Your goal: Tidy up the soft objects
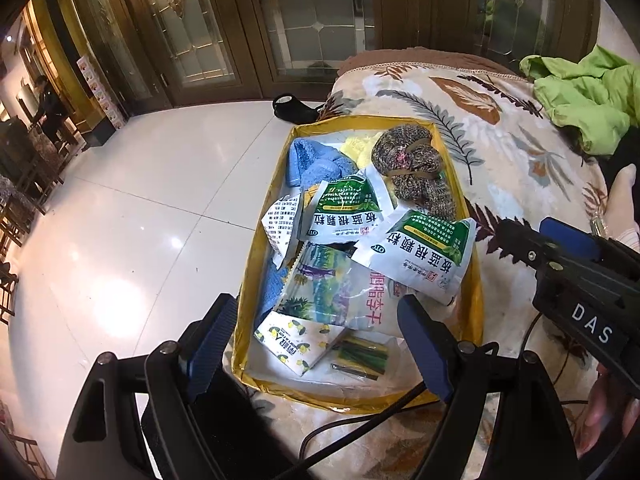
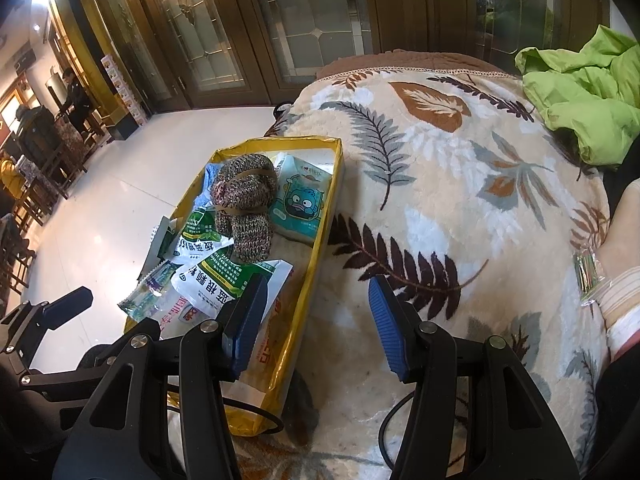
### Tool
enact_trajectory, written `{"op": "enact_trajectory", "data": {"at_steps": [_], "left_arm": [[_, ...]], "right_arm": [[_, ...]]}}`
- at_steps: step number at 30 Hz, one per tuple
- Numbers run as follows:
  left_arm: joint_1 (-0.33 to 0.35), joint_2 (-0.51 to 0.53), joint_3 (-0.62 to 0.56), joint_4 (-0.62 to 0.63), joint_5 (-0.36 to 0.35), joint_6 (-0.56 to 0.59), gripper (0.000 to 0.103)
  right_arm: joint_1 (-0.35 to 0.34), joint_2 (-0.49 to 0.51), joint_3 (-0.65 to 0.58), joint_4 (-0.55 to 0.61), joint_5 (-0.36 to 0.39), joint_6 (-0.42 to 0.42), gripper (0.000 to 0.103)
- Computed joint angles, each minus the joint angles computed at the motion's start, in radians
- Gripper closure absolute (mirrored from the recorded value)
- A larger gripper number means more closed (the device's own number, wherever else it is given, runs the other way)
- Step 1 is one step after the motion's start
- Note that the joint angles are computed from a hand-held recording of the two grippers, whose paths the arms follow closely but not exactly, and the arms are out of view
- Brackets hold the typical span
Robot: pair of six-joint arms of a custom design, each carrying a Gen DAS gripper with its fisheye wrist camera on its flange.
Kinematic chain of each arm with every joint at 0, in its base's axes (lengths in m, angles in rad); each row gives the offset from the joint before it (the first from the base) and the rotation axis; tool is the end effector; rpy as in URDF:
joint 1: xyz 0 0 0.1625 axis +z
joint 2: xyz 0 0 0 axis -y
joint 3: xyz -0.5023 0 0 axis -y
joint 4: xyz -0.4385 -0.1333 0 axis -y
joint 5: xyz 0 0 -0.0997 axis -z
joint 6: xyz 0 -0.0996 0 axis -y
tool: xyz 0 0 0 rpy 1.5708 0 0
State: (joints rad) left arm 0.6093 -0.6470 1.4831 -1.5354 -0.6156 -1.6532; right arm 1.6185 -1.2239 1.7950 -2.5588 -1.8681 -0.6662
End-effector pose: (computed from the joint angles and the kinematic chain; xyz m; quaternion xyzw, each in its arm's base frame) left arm -0.4634 -0.5851 0.0266 -0.0904 0.8232 -0.3047 0.4704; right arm 0.1359 -0.6637 0.3511 0.3094 -0.9173 0.1509 0.2003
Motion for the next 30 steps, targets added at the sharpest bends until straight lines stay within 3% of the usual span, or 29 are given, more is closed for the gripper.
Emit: {"op": "enact_trajectory", "data": {"at_steps": [9,13,18,30], "left_arm": [[-0.001,-0.001,0.009,-0.055,0.000,0.058,0.021],[-0.004,0.013,-0.020,0.043,0.017,0.006,0.021],[-0.001,-0.008,0.024,-0.092,0.006,0.081,0.021],[0.000,-0.024,0.046,-0.130,0.013,0.068,0.021]], "right_arm": [[-0.004,-0.001,-0.002,0.004,0.007,0.006,0.050],[-0.005,0.000,-0.005,0.004,0.009,0.005,0.050],[-0.005,0.001,-0.006,0.008,0.005,0.008,0.050],[-0.005,0.000,-0.005,0.008,0.005,0.010,0.050]]}}
